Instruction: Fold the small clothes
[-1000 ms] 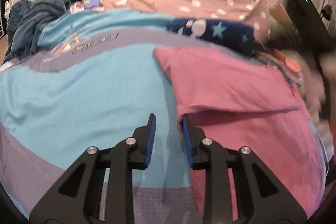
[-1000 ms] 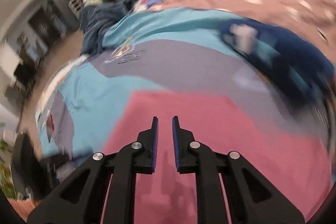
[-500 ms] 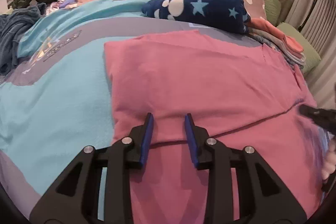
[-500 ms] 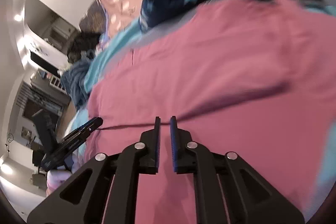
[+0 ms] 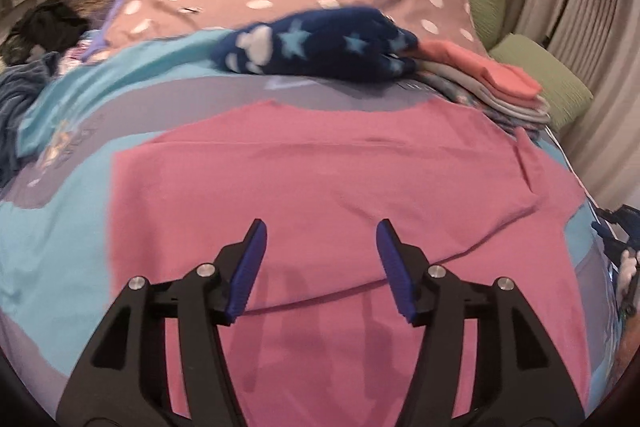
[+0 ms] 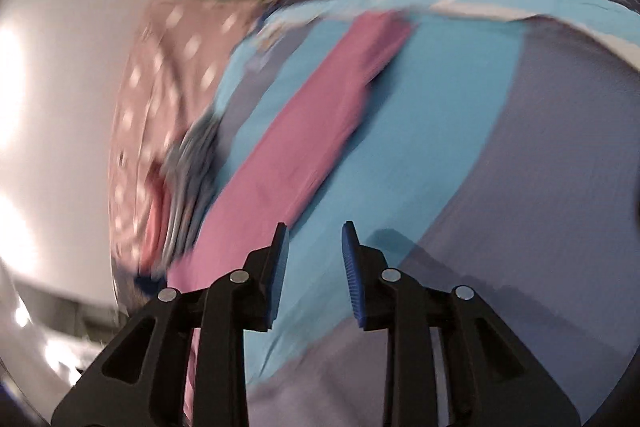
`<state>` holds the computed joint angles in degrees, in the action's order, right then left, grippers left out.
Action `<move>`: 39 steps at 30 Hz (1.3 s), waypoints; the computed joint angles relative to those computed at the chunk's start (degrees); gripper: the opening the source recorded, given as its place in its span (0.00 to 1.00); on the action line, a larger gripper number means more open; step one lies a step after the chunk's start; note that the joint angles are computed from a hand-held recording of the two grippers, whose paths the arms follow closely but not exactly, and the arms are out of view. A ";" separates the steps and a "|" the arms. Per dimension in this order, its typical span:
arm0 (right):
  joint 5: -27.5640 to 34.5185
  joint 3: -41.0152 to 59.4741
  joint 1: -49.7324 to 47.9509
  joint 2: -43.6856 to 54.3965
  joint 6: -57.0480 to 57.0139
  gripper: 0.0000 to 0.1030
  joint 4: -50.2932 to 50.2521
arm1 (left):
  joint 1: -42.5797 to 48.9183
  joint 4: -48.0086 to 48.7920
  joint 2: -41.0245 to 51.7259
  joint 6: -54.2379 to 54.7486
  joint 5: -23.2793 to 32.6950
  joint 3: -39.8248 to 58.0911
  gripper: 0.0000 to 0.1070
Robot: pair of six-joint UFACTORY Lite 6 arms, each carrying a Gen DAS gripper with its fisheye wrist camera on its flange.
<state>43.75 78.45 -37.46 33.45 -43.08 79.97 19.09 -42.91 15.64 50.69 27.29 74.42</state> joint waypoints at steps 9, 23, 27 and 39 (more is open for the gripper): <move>0.91 27.27 -1.88 21.89 11.28 0.33 -3.41 | -7.17 4.88 12.76 -8.92 -2.66 10.26 0.58; -1.86 51.55 2.36 35.87 25.71 0.06 -9.69 | -8.91 2.46 13.12 -3.23 -7.04 7.44 0.69; 3.86 44.94 7.03 27.15 12.49 0.06 0.48 | -8.51 -0.28 13.03 -0.66 -6.75 7.13 0.70; 4.06 34.02 45.39 9.21 -4.63 0.06 -1.06 | -1.84 -19.59 14.65 14.91 3.84 8.34 0.70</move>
